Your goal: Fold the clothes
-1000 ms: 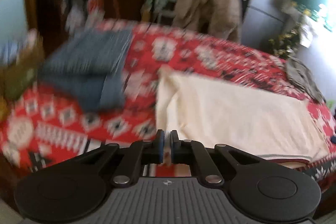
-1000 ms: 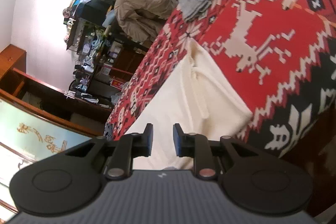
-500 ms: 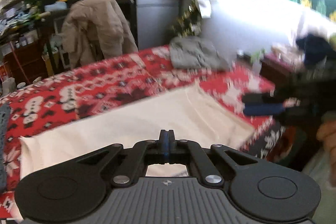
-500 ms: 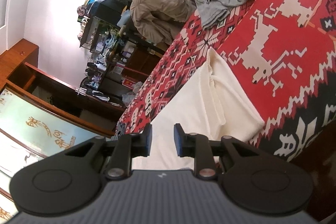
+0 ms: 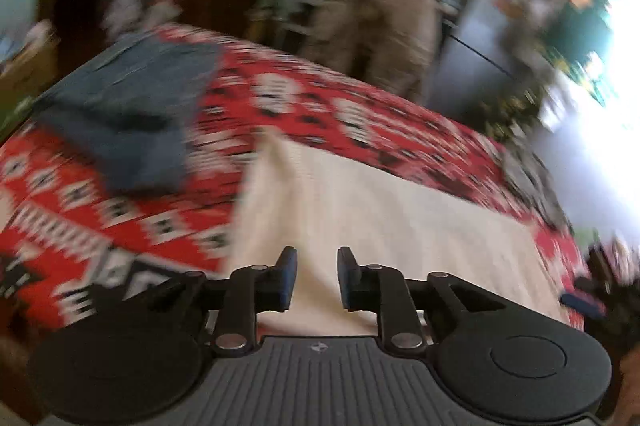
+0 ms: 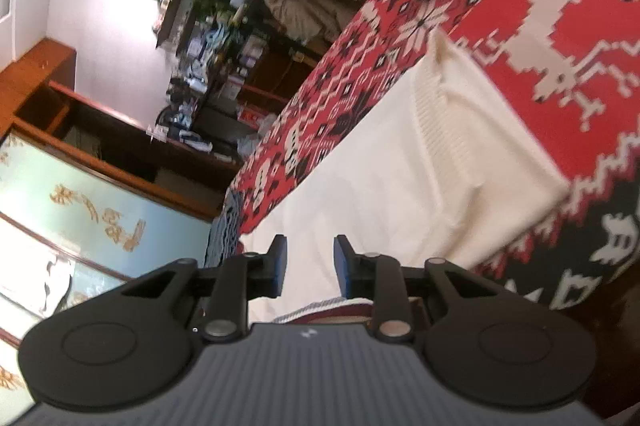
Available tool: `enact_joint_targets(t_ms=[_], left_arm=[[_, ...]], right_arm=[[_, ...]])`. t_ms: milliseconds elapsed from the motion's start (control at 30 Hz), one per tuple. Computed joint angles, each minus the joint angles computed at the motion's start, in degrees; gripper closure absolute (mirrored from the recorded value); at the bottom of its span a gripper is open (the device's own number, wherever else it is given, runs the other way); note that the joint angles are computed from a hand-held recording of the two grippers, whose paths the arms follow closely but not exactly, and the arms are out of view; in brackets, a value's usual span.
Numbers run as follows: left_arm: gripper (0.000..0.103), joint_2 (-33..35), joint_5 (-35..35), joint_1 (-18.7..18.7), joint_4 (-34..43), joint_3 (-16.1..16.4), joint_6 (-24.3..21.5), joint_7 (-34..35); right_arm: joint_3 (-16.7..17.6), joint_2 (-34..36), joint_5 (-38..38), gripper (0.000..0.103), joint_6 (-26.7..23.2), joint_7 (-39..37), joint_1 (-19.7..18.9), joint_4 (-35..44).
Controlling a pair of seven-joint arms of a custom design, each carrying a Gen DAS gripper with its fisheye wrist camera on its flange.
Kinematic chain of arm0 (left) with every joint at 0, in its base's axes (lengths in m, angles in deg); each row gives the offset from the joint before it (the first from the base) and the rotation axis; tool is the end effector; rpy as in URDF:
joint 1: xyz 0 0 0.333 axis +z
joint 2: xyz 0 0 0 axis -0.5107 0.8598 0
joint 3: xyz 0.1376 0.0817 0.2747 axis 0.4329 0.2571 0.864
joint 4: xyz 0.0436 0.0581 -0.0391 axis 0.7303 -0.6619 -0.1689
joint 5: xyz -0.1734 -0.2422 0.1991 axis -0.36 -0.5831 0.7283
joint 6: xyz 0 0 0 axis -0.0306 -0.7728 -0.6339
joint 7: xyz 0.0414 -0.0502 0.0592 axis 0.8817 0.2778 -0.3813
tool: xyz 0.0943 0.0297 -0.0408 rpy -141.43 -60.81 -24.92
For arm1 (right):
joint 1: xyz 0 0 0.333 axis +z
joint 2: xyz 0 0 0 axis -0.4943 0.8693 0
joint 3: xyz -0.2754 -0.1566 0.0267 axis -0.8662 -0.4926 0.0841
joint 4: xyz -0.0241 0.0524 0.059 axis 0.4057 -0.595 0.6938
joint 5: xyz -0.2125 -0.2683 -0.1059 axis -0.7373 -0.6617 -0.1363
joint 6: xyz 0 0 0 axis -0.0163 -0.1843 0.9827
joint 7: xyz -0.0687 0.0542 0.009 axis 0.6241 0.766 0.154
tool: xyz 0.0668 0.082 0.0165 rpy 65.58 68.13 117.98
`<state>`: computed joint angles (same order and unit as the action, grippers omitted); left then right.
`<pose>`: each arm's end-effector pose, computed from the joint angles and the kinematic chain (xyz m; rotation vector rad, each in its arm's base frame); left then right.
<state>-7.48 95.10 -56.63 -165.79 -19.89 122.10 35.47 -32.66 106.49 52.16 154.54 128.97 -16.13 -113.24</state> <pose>0.5933 -0.3305 0.4830 -2.0595 1.5157 -1.0964 0.6217 0.2105 0.4569 -1.1217 1.6493 0.2287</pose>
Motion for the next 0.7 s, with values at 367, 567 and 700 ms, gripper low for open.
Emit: enact_joint_targets(t_ms=[367,567,700], left_arm=[[0.070,0.78,-2.57,2.61,-2.41,-2.28,-1.36,5.63],[0.092,1.79,-4.00,1.55,-1.29,-0.99,-1.45,5.97],[0.096,1.50,-2.80,-0.07,-0.27,0.60,-2.74,5.03]], right_arm=[[1.00,-1.07,-7.75,0.072,0.75,5.50,1.04,-0.59],[1.21,-2.18,-11.19,0.072,1.23,9.08,0.84,-1.71],[1.50,-2.49,-11.52,0.072,1.47,9.63,0.52,-1.92]])
